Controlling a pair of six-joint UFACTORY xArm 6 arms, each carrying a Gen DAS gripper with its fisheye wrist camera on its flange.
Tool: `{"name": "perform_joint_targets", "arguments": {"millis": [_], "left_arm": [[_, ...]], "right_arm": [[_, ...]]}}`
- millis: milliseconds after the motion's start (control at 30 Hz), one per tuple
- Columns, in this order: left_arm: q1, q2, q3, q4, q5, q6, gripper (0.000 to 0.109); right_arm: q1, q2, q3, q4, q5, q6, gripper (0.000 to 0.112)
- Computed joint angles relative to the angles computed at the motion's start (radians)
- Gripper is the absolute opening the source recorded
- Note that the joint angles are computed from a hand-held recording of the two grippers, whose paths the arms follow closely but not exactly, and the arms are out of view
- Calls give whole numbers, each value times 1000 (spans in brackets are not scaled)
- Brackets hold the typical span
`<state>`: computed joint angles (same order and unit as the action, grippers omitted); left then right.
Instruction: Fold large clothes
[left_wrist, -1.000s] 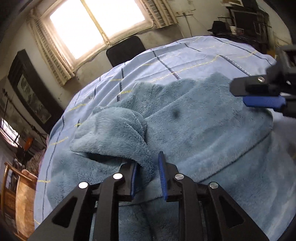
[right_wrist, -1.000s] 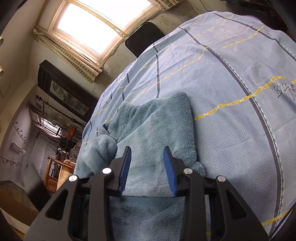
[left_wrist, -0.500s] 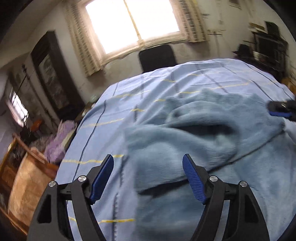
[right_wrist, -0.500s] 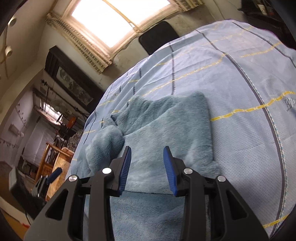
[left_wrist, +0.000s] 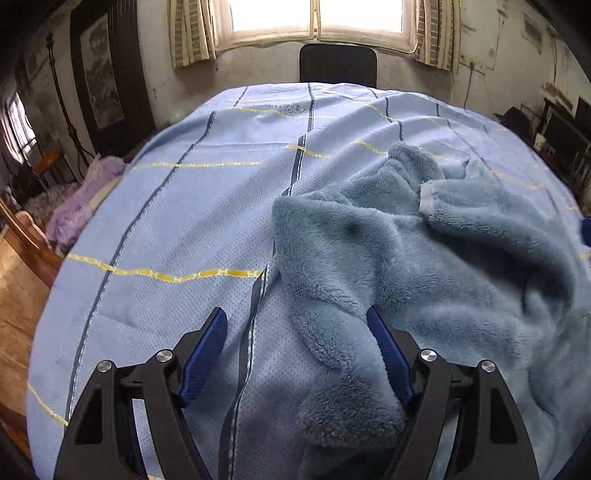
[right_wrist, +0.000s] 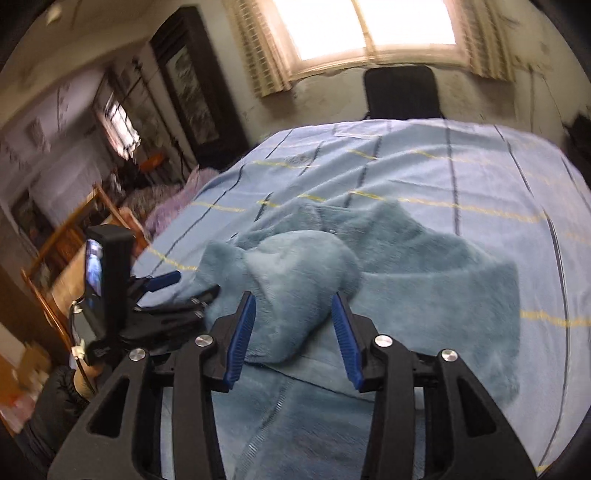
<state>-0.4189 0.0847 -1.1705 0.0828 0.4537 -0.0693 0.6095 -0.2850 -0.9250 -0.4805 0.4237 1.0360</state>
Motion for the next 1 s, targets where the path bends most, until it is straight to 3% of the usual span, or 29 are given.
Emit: {"name": "perform_joint_targets", "arguments": {"millis": [267, 367, 533, 600, 633, 733, 900, 1000], "left_arm": [[19, 12, -15, -118, 35, 84, 86], [29, 35, -58, -210, 91, 128, 86], [22, 29, -49, -174, 83, 109, 86], [21, 29, -48, -163, 79, 104, 86], [21, 27, -46, -162, 78, 102, 86], [19, 25, -42, -140, 72, 89, 86], [3, 5, -8, 13, 22, -1, 85], [-2, -3, 8, 77, -3, -37, 85]], "right_arm": [[71, 355, -390, -54, 230, -177, 47], [79, 429, -466, -106, 304, -171, 47], [85, 486, -529, -164, 389, -156, 46], [88, 495, -542, -204, 429, -134, 32], [85, 490, -537, -206, 435, -119, 12], [47, 370, -396, -204, 340, 6, 10], [-53, 48, -32, -199, 176, 300, 10], [-127, -104, 173, -64, 12, 308, 24]]}}
